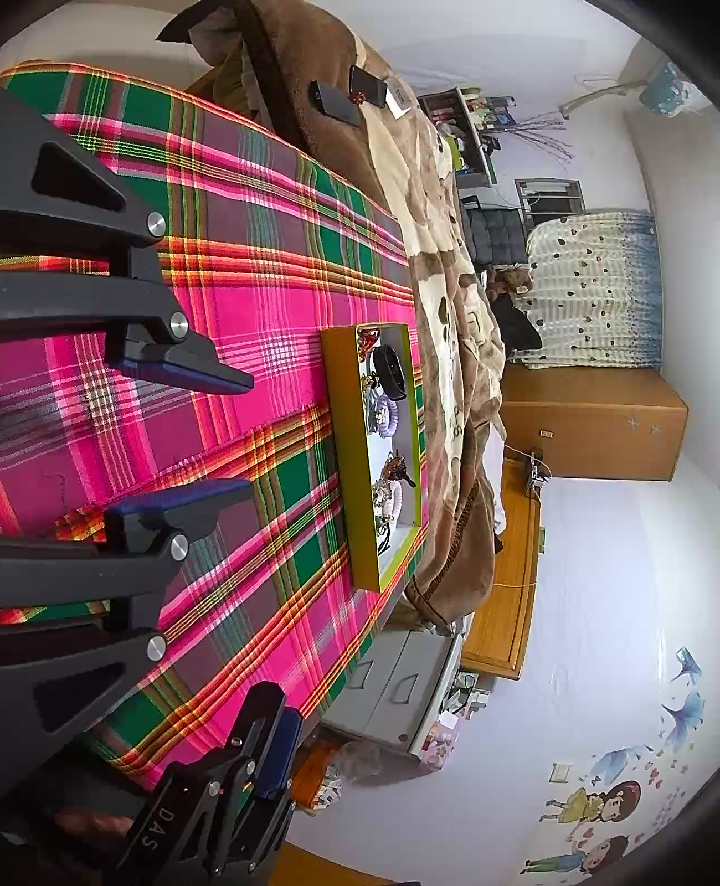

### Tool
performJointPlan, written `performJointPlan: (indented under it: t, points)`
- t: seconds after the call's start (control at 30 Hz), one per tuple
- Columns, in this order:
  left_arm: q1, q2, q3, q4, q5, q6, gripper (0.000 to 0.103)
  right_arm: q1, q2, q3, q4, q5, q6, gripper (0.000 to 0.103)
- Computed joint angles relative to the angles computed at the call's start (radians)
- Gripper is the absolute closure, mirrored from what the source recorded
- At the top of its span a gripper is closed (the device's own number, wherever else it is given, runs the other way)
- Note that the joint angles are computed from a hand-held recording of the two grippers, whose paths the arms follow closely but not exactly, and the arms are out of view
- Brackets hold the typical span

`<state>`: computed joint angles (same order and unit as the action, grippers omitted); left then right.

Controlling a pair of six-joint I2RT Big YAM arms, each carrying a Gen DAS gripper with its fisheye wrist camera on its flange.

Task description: Organize jewelry

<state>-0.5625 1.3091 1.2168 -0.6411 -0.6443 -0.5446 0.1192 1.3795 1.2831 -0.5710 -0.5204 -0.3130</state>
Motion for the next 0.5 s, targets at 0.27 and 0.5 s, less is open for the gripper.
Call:
performJointPlan:
  t: [0.27, 0.5]
  points:
    - [-0.001, 0.002, 0.002, 0.000, -0.002, 0.000, 0.072, -0.002, 0.000, 0.002, -0.007, -0.002, 0.001, 0.070]
    - [-0.001, 0.003, 0.003, 0.000, -0.004, 0.002, 0.072, -0.003, 0.002, 0.007, -0.011, 0.000, -0.001, 0.070]
